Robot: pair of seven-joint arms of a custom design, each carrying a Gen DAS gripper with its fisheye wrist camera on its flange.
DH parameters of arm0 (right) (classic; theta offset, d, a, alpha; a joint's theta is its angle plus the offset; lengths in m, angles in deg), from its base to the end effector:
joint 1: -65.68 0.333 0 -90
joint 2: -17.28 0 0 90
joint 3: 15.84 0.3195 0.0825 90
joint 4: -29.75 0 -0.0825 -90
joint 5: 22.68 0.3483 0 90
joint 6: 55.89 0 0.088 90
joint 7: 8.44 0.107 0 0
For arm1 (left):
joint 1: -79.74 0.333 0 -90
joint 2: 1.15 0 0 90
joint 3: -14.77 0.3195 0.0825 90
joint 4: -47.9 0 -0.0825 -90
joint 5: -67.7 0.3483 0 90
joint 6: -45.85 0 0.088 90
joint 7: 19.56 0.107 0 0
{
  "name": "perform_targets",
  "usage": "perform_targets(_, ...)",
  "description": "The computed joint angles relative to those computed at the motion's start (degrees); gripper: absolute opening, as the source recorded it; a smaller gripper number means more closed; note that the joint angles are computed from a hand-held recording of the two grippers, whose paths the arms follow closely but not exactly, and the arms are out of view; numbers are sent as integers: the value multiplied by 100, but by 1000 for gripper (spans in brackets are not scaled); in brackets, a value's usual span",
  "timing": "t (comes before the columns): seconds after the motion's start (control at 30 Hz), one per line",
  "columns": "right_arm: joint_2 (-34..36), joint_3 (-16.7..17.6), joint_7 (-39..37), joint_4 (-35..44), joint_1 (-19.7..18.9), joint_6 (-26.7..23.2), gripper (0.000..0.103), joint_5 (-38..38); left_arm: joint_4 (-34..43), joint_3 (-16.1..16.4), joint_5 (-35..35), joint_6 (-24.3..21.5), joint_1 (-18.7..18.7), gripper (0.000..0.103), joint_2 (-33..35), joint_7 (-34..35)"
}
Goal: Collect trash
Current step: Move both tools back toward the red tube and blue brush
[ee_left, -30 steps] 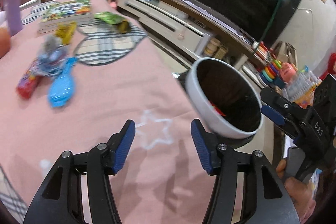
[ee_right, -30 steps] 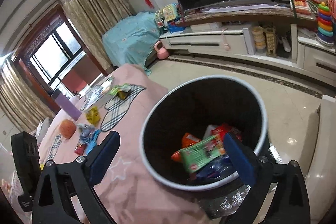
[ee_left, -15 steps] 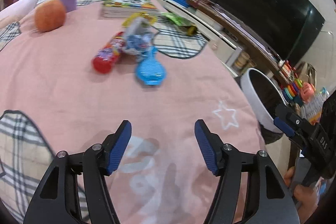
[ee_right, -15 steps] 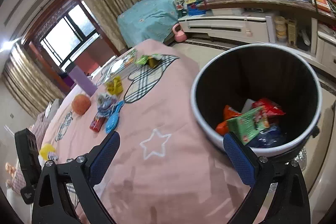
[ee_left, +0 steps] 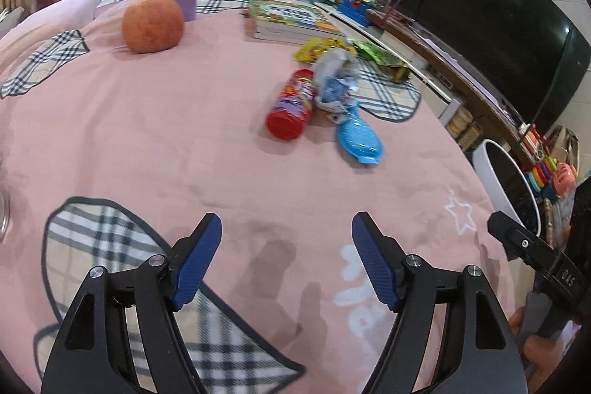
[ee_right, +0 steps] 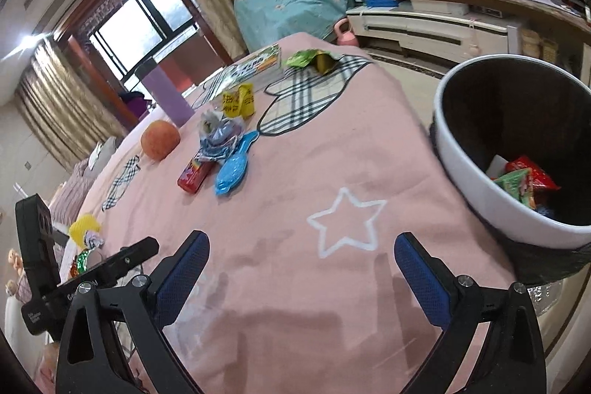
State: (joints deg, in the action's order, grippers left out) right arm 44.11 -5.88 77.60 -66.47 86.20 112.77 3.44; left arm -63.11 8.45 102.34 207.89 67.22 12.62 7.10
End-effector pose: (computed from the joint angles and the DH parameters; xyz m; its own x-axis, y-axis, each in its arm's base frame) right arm 0.6181 0.3056 0.4441 0.2727 -0.8764 -0.3970 -0.7772 0.0426 -0.6279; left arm 0.5781 -0.2223 0.4551 0.1835 -0.9556 0.2307 -0.7340 -0.2893 -0.6145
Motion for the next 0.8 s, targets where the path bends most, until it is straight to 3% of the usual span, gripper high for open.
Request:
perform_targets(0.23,138,-174,230,171,207,28,101,-250,226,0,-188,-95,125,75,189,408)
perform_targets(0.33,258,-505,614,392,469,-172,101,-591,471,8,-246,-168,138,75,363,645)
perform_targets(0.53,452,-396,699,715,386,-410,101,-750,1160,9,-499,-397,159,75,836,1136)
perform_targets(0.8,673,-522,896,1074,487,-605,100,-1036,2095,-75,-1007,-630,252,74,1512,1879)
